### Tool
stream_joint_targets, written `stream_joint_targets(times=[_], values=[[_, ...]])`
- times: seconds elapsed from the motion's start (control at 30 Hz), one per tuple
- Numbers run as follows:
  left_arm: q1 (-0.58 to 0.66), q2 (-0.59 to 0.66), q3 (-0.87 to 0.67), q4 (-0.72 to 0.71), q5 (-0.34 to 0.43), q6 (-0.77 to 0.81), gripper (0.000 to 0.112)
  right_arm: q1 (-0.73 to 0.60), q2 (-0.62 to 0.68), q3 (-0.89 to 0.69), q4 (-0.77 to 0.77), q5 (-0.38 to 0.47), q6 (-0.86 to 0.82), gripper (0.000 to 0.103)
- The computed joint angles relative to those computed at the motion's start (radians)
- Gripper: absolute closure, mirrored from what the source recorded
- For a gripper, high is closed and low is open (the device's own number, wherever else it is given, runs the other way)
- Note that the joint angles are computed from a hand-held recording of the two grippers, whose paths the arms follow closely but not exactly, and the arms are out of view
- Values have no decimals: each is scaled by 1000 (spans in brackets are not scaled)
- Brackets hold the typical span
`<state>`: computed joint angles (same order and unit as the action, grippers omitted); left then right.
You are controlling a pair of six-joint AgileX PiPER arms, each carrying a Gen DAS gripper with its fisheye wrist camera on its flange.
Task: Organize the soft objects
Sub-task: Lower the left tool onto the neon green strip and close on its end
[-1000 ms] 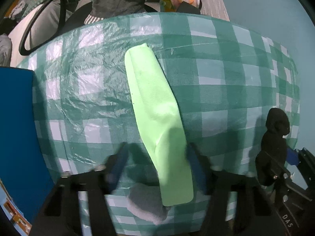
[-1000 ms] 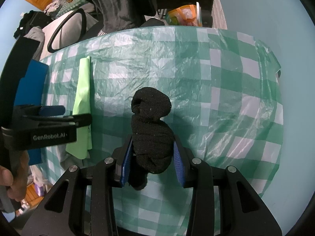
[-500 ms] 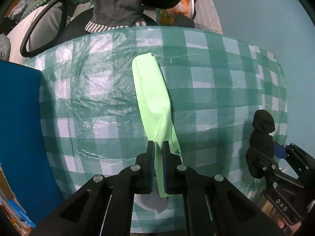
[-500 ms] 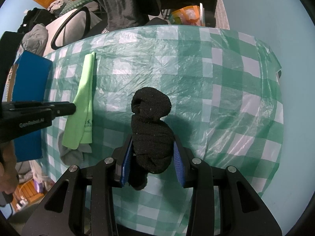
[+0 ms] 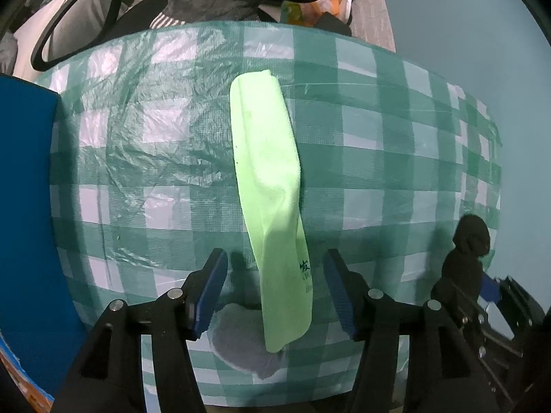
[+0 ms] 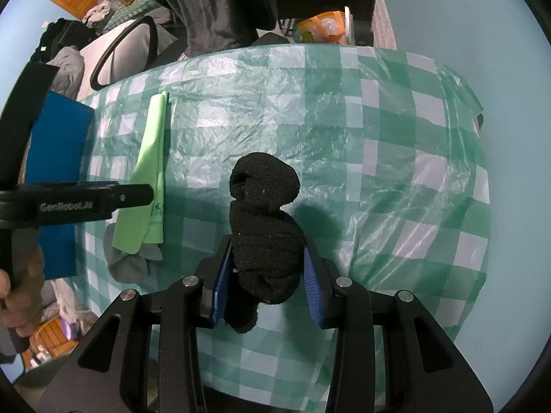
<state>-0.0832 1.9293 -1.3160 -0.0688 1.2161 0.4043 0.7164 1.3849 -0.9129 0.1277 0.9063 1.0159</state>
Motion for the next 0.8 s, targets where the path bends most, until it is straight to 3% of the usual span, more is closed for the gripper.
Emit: stream_joint_targets(times=[0.17,0.47,0.53,0.6,0.7,0.8], values=[[-22,32,-21,9,-54,-51,44,11,-7,2,-3,5,8,66],[-59,66,-16,26,-118,-118,44,22,-15,8,-7,6,24,66],[-71,42,16,48,-153,-125,49,25,-17,11,-8,6,28,66],[-77,5,53,74,-183,-127,62,25,-18,11,-7,6,28,66],[-68,-11,61,55,-179,-98,99,32,-23,17,-9,4,35,66],[-48,-19,62,34,-160,-68,104,37,-27,19,-11,4,37,66]])
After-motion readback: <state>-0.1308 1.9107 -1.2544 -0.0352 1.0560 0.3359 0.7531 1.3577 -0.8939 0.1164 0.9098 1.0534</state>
